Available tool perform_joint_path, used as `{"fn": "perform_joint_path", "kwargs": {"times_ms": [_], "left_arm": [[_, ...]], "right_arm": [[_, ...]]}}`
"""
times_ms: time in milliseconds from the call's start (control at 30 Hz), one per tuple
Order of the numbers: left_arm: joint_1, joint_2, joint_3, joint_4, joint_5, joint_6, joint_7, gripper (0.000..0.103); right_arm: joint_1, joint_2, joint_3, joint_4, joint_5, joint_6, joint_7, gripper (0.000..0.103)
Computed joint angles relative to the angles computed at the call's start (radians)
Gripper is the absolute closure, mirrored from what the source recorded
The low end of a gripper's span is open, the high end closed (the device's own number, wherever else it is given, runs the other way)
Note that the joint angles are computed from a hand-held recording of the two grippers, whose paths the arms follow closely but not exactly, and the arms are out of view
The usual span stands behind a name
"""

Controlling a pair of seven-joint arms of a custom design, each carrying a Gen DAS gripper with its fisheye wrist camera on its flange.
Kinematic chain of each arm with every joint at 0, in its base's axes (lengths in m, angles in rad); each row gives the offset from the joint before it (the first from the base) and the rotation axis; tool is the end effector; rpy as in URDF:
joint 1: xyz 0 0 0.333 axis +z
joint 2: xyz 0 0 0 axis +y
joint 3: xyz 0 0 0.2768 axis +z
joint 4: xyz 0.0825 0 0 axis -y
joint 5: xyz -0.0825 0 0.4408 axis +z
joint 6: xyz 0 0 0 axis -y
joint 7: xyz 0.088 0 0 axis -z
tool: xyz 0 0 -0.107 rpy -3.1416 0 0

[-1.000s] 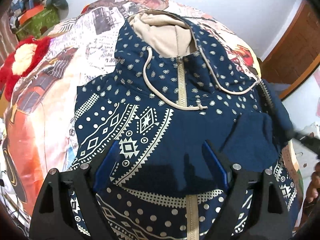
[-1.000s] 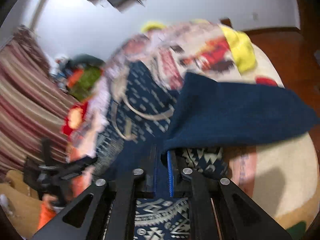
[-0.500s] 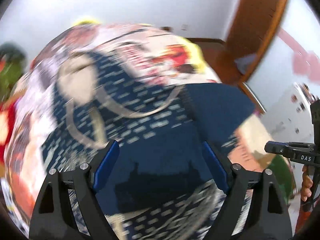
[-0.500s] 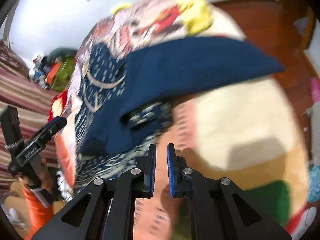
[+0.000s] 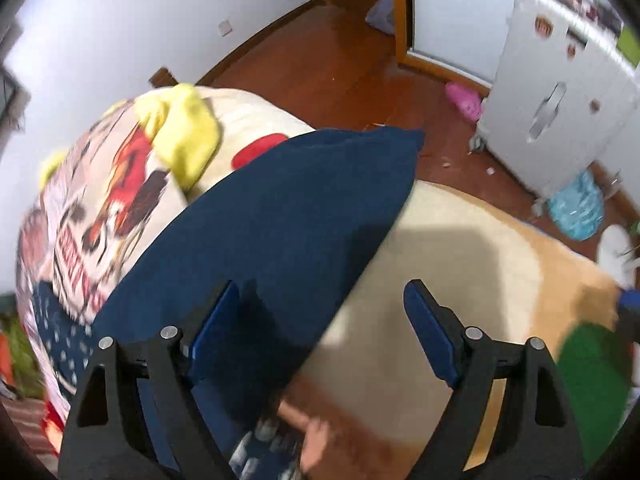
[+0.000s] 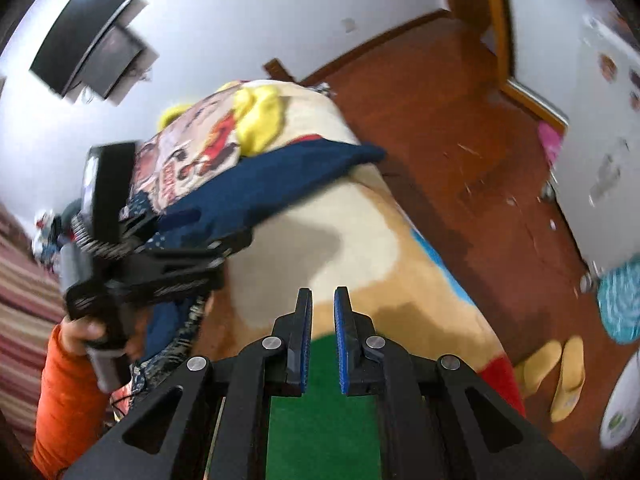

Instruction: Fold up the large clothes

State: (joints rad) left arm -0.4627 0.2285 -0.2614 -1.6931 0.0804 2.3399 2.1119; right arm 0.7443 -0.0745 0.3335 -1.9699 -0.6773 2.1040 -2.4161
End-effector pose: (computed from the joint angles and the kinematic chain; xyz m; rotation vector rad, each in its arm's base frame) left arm 0.5391 -0.4596 0.4530 -0.3959 2.7955 -0.4586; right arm 0.3161 0.5316 0.4744 -0.7977 2.3724 -0.3185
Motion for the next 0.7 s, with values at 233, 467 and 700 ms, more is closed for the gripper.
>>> {"fn": "perform_joint_path", "kwargs": {"times_ms": [233, 467, 700], "left_arm": [[-0.03, -0.013, 0.034, -0.102, 0.128, 0.25, -0.128, 0.084], [0.092, -0.056, -0.003, 0.004, -0.225, 0.132, 0.014, 0.098], [0.232, -0.144, 0.048, 0.09, -0.512, -0.021, 0.103, 0.098]], "right_arm": [[-0.001, 0.018, -0.008, -0.028, 0.055, 0.041, 0.031, 0.096], [-0.001, 0.101, -0.023, 0.075, 0.01, 0.057, -0.056, 0.096], [0.019, 0.21, -0.054, 0.236, -0.008, 0.024, -0.196, 0.096]]}}
